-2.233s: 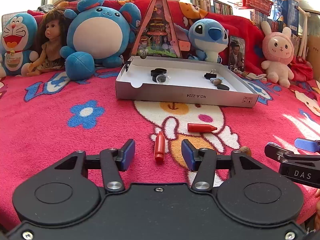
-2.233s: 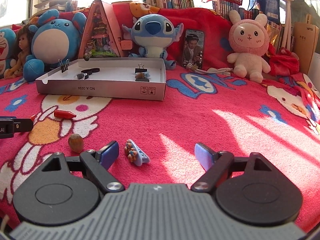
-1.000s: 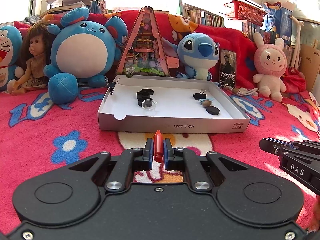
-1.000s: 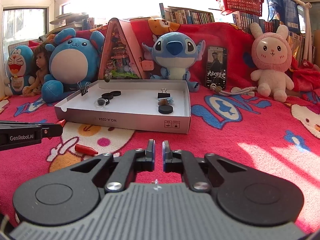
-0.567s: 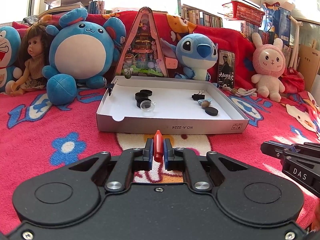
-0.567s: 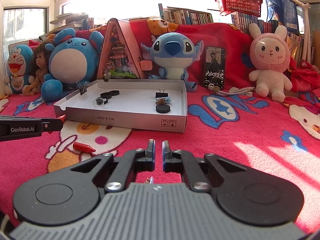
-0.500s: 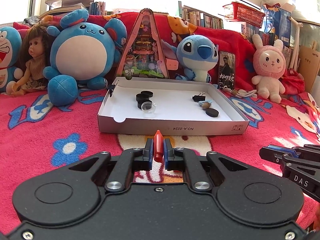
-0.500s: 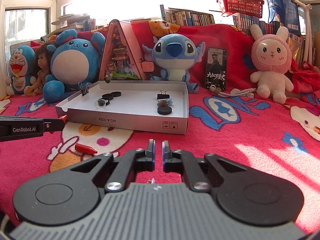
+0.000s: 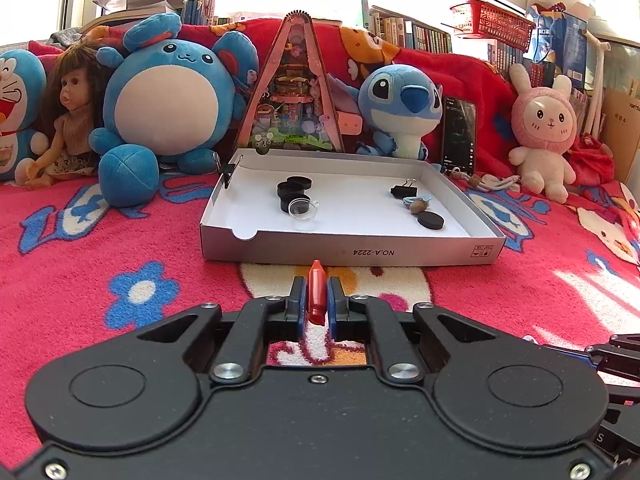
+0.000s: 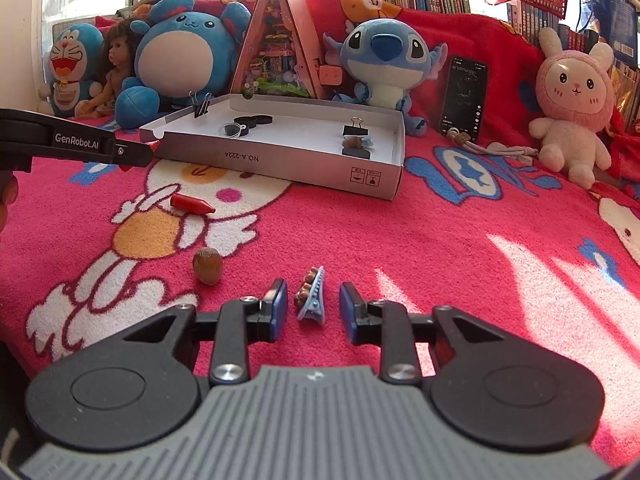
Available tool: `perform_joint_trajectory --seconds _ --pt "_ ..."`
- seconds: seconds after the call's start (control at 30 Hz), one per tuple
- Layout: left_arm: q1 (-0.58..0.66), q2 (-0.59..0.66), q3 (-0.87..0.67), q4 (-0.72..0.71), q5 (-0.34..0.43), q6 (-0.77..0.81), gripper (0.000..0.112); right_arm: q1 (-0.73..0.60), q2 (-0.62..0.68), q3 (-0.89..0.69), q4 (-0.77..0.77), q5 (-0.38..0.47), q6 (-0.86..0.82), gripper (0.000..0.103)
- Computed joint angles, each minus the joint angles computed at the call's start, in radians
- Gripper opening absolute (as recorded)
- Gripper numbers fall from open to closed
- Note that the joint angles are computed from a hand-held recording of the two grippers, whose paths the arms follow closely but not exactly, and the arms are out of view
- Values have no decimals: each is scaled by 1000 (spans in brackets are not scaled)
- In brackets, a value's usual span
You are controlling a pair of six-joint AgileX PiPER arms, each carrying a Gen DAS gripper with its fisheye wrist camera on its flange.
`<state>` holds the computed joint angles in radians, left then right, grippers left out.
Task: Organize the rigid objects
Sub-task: 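Carry the red crayon with the left tool while the right tool carries the beaded clip into the box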
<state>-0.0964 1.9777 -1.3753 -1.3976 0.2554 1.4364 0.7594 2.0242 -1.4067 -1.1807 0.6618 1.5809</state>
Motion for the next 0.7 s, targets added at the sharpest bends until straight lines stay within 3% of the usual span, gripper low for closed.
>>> perform_joint_trajectory --seconds 0.3,0.53,0.7 --pt "-1 36 -91 95 16 -110 10 -37 6 -49 -64 13 84 19" --pt "4 124 -278 342 68 -396 10 -81 46 -159 -98 13 59 19" --pt "1 204 -443 535 127 -608 10 -124 107 -284 -42 -3 -38 19"
